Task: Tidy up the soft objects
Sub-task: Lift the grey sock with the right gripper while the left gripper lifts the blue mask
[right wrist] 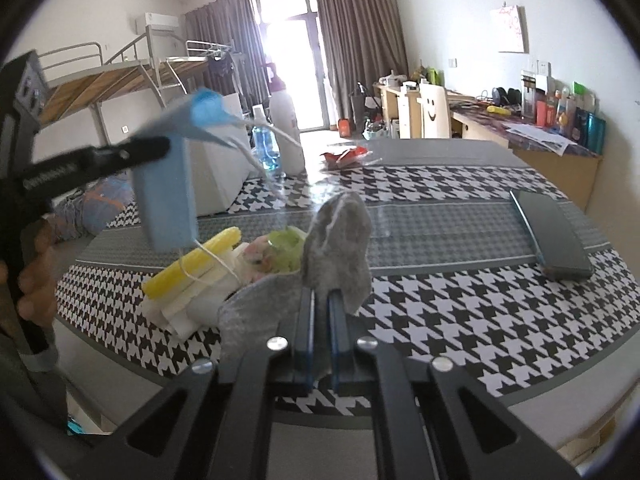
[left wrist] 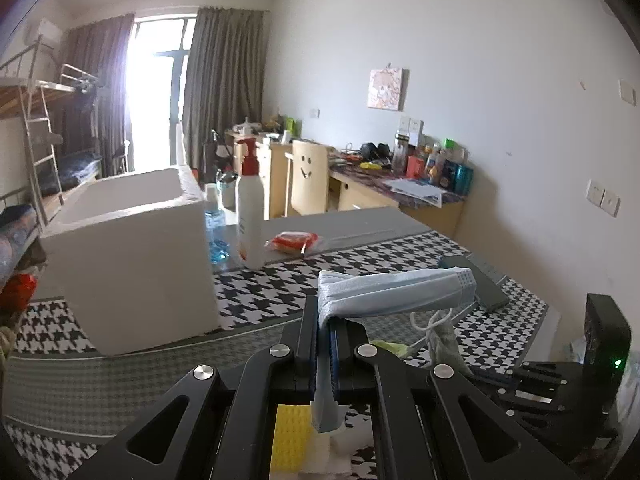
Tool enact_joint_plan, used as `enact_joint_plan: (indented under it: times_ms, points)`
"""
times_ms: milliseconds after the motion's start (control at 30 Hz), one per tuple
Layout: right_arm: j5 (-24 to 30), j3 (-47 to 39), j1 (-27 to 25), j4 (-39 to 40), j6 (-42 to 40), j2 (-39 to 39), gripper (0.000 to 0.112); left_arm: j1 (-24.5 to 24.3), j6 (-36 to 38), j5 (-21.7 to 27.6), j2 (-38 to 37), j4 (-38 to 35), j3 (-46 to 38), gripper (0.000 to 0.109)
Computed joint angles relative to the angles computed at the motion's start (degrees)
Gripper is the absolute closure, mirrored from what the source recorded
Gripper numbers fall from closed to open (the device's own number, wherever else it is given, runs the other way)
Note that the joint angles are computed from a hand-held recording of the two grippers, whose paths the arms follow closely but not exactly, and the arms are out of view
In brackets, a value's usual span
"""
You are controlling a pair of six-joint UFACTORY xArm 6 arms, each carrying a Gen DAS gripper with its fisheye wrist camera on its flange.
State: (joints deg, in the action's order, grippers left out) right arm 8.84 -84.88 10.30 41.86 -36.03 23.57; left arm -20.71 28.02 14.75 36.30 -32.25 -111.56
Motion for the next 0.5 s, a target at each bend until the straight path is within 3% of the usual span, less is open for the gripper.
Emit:
enact_joint_plan:
  times_ms: [167, 267, 300, 333, 400, 500]
  points:
    - [1.0, 0.3, -0.1, -1.3, 2.0, 0.0, 0.102, 0.0, 2.1, -2.3, -3.4, -2.3, 5.5, 0.104]
    - [0.8, 1.4, -0.1, -2.9, 3.2, -0.5, 0.064, 0.3, 2.4, -3.1, -4.4, -2.9, 7.4, 0.104]
    - [0.6, 1.9, 0.2, 0.5, 0.1, -1.0, 0.049, 0.5, 2.0, -3.3, -4.6, -2.7, 7.9, 0.104]
    - [0.7, 2.1, 0.5, 5.0, -4.0, -1.5, 0.045, 0.6, 1.6, -3.5, -4.8, -2.5, 8.5, 0.104]
    - [1.1, 2.7, 0.8, 8.2, -6.9, -2.3, 0.045, 0.7, 0.6, -3.8, -5.2, -1.9, 9.3, 0.104]
    - [0.6, 3.7, 1.4, 5.3, -5.9, -2.6, 0.044, 0.7, 1.9, -3.9, -5.8, -2.9, 10.4, 0.104]
